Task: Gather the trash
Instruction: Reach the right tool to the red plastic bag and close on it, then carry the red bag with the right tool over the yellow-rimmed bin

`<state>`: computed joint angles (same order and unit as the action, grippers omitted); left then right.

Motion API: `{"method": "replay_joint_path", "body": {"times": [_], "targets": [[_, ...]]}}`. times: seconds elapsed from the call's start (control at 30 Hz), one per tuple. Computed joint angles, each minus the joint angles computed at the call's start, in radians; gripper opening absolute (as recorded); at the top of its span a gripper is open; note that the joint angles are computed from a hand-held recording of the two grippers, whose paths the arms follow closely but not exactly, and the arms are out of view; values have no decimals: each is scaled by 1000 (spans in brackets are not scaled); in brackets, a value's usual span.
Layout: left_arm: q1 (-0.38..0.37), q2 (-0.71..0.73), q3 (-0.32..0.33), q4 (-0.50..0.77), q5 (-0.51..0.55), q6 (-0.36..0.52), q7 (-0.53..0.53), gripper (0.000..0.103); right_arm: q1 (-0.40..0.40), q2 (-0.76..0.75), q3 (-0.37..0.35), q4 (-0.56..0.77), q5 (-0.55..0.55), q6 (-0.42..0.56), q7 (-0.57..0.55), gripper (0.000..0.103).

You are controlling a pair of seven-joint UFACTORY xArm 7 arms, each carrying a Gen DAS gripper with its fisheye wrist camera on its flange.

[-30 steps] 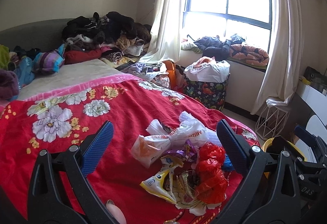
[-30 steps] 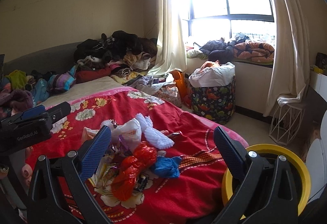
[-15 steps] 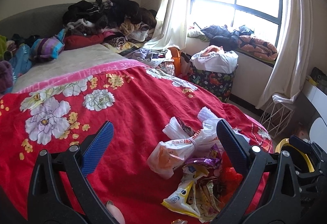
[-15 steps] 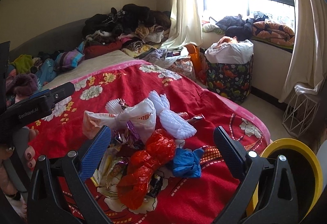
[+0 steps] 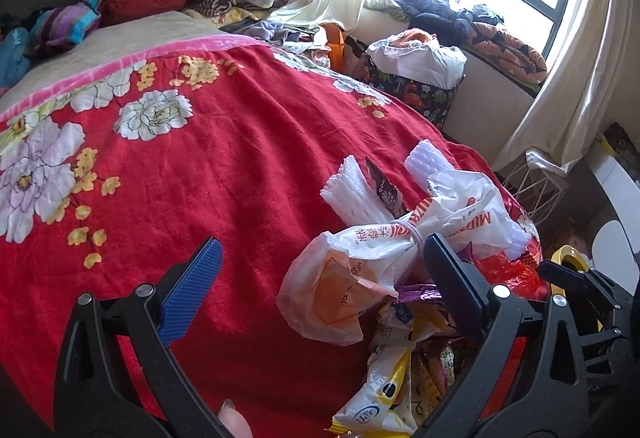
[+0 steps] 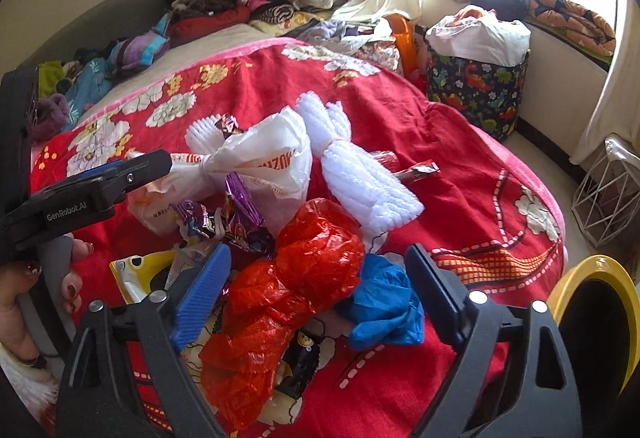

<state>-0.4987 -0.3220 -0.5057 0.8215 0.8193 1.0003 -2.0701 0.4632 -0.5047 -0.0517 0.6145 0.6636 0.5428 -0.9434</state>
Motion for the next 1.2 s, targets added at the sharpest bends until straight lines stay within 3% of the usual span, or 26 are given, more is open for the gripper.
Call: {"method": "replay_joint_path", "body": {"times": [0.07, 0.23, 0.37, 0.63, 0.7, 0.73, 0.93, 1.2], "targets": [[3, -9, 15, -17, 2, -45, -4, 93, -7, 21, 14, 12, -18, 14, 18, 67], [28, -27, 26, -50, 5, -149, -13, 91, -12, 32, 21, 20, -29, 58, 27, 41], [44, -8, 15, -39, 8, -172, 1, 79, -6, -2, -4, 11, 14, 95, -8, 29], [37, -8, 5, -30, -20, -154, -2, 42, -36, -76, -70, 34, 108, 234, -69, 23], [32, -11, -2, -18, -30, -125, 8, 25, -54, -78, -80, 48, 124, 268, -68, 23], [30, -16, -7, -14, -33, -114, 0, 22, -64, -77, -82, 55, 129, 282, -69, 22], [22, -26, -42, 39, -27, -28, 11, 15, -106, -85, -88, 83, 157, 342, -86, 21], [2, 5, -84, 172, 25, 132, 34, 14, -154, -82, -112, 133, 184, 419, -121, 20]]}}
